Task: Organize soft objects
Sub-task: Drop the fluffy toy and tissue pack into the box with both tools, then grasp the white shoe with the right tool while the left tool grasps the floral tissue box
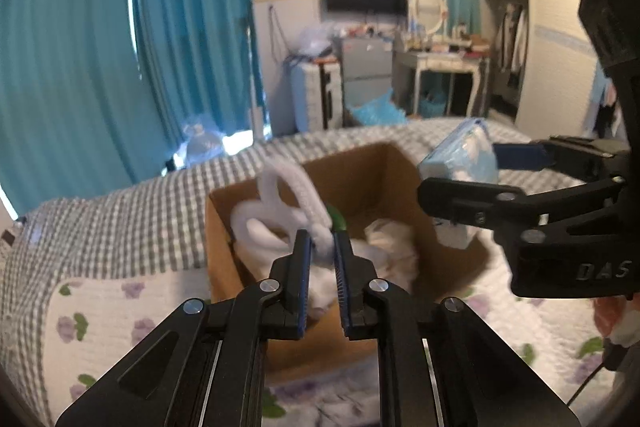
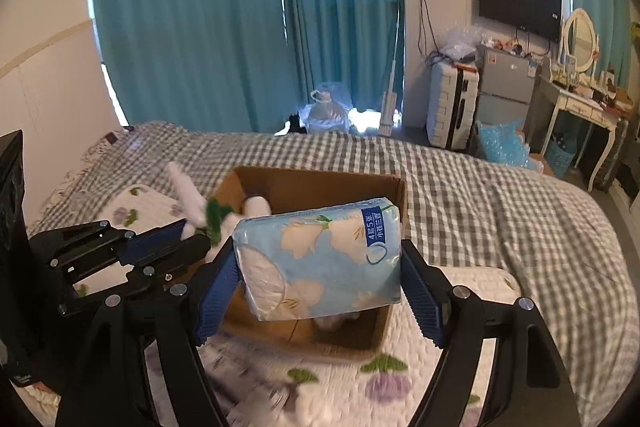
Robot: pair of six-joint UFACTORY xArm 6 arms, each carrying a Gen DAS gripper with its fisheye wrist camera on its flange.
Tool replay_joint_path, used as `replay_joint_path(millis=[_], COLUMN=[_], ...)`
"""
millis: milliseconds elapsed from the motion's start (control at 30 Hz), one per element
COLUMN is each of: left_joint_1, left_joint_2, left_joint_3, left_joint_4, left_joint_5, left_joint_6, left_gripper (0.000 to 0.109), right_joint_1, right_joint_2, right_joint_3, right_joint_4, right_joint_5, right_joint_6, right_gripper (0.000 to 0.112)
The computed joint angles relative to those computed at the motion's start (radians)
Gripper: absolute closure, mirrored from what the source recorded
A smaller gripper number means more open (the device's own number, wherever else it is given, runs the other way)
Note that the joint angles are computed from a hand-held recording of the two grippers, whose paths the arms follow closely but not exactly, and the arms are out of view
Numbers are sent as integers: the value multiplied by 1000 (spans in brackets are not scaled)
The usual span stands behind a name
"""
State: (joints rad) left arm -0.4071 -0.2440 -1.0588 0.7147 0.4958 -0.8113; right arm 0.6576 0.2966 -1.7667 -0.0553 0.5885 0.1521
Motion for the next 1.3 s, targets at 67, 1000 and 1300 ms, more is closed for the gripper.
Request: replay_joint_path(millis=[67,1000,1300], left_joint_1=[24,-368,-514], left_joint_2=[44,-468,-548], left_joint_3=[-13,39,195], left_joint_4=[-14,334,297], left_joint_5=[-14,447,601], left_joint_6=[12,-222,-319], left_gripper=[66,31,31], right_joint_1=[-7,145,186], right_joint_2=[47,-511,-664], right_joint_3=[-27,255,557], right_joint_4=[-4,-486,-425], right_joint_5=[-15,166,176], right_joint_6=[4,325,370], right_gripper=[22,13,13])
